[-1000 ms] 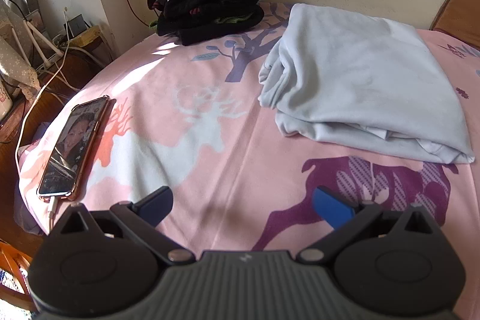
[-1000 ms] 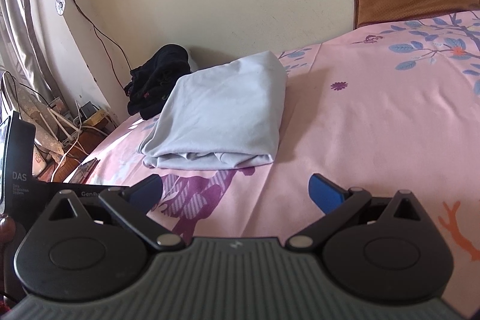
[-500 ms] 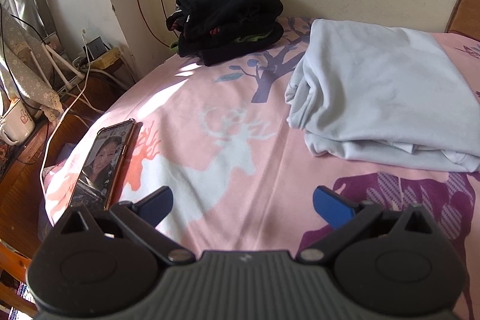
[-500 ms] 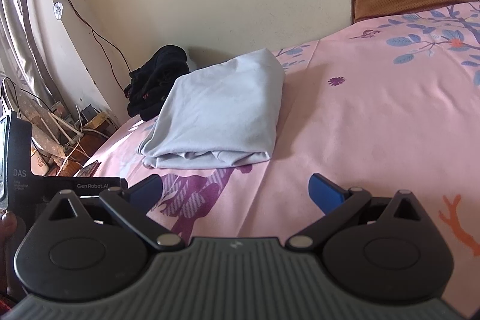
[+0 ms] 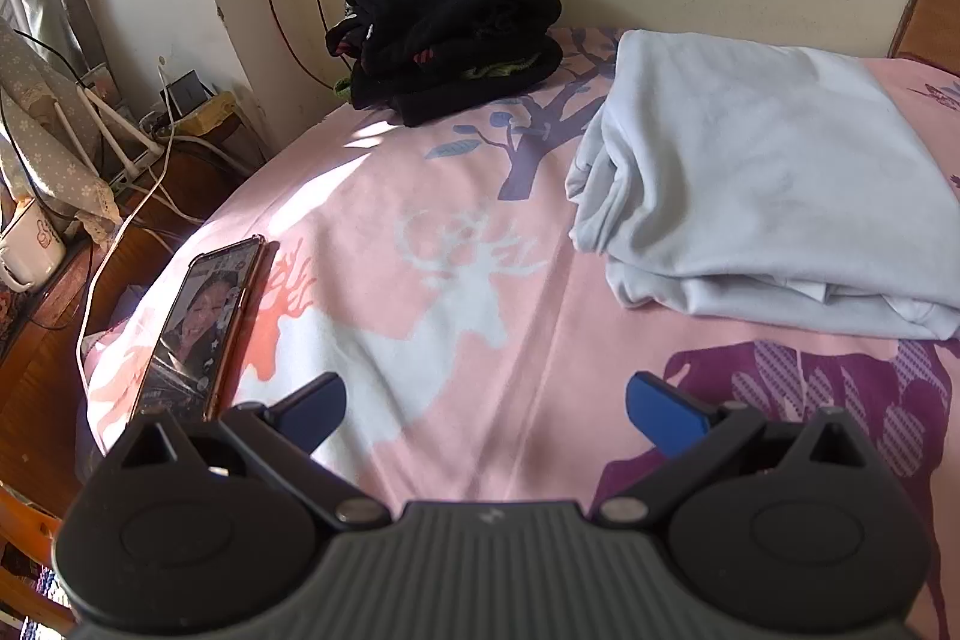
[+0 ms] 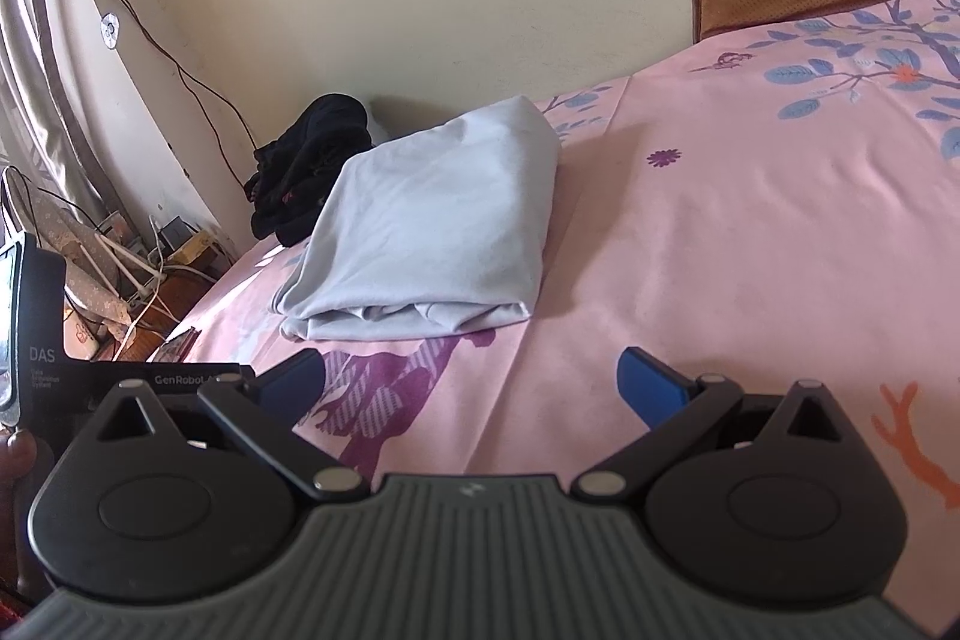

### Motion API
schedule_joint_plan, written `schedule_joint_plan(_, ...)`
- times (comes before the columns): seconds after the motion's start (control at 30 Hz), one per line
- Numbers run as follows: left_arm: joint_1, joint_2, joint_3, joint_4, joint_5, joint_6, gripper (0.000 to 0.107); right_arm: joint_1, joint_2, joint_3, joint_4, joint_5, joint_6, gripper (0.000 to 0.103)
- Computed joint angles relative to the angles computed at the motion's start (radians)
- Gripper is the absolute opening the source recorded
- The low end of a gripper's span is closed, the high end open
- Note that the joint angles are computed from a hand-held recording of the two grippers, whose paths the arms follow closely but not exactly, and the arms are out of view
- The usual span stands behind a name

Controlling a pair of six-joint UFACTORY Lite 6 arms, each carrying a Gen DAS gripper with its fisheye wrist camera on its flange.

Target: Fold small clothes

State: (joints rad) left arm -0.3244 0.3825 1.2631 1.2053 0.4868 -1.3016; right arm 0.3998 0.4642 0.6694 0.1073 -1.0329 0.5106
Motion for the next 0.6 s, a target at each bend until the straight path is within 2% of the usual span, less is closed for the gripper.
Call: schedule_joint_plan(0.6, -0.003, 0.012, 0.014, -0.032, -0.004, 0.029, 0.103, -0.011, -0.005, -0.005, -0.013, 0.003, 0.011, 0.103)
